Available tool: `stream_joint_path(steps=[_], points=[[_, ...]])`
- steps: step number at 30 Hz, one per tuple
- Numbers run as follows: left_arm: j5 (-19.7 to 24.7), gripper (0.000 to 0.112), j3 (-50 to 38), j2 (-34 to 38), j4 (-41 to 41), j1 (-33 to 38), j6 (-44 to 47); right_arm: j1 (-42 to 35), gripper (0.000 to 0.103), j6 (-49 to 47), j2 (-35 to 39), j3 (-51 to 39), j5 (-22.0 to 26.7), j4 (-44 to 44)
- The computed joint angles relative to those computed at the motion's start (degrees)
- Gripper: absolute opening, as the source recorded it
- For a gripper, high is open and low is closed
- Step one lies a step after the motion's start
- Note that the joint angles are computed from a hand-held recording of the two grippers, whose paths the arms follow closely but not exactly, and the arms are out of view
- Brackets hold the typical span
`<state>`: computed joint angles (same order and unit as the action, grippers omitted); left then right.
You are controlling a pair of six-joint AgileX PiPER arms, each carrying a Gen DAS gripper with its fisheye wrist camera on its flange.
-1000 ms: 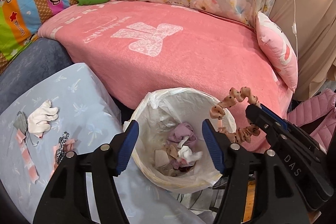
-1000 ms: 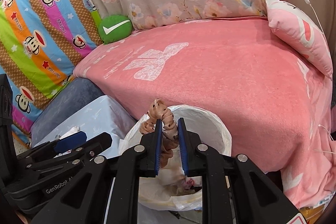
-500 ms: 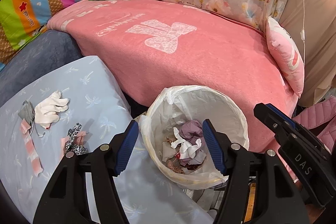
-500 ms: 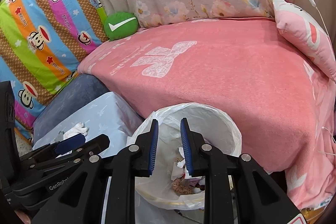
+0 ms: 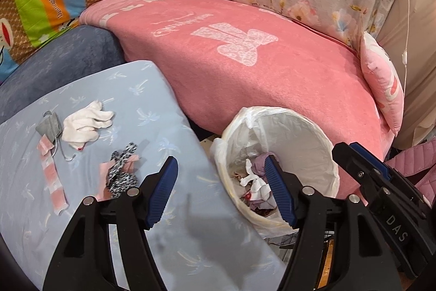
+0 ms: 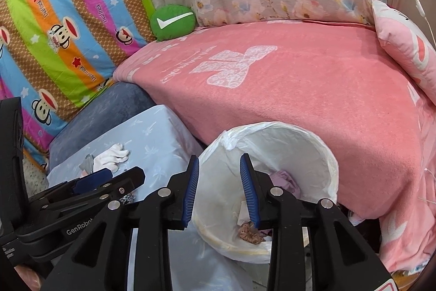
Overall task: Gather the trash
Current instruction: 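Move both open tools back over the pink cloth and leopard scrunchie, then grasp the pink cloth with the left tool while the right tool grasps the leopard-print scrunchie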
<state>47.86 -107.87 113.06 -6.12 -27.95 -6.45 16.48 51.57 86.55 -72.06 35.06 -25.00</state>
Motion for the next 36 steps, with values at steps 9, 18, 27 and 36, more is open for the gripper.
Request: stream_joint_path(steps=[9,18,27,36], points=[[-1.83,0.064,5.44,-2.13,-1.04,4.47,0.66,5.06,0.032,0.08,4.35,-3.92,1.52,-0.14],[-3.46,0.064,10.83,-3.18,-2.85,9.60,2.27,8.07,0.033,-1.48,9.21,-7.73,2.38,1.46],[-3.95,0.062,14.20,-1.46,-4.82,14.25,4.35,10.89,0.033,-4.57,16.61,-13.27,2.82,4.66],[-2.43,0.049,13.27,2.32,-7.53,17.90,7.64,12.18,0.033,-8.94,25.23,-21.38,4.52,9.10]])
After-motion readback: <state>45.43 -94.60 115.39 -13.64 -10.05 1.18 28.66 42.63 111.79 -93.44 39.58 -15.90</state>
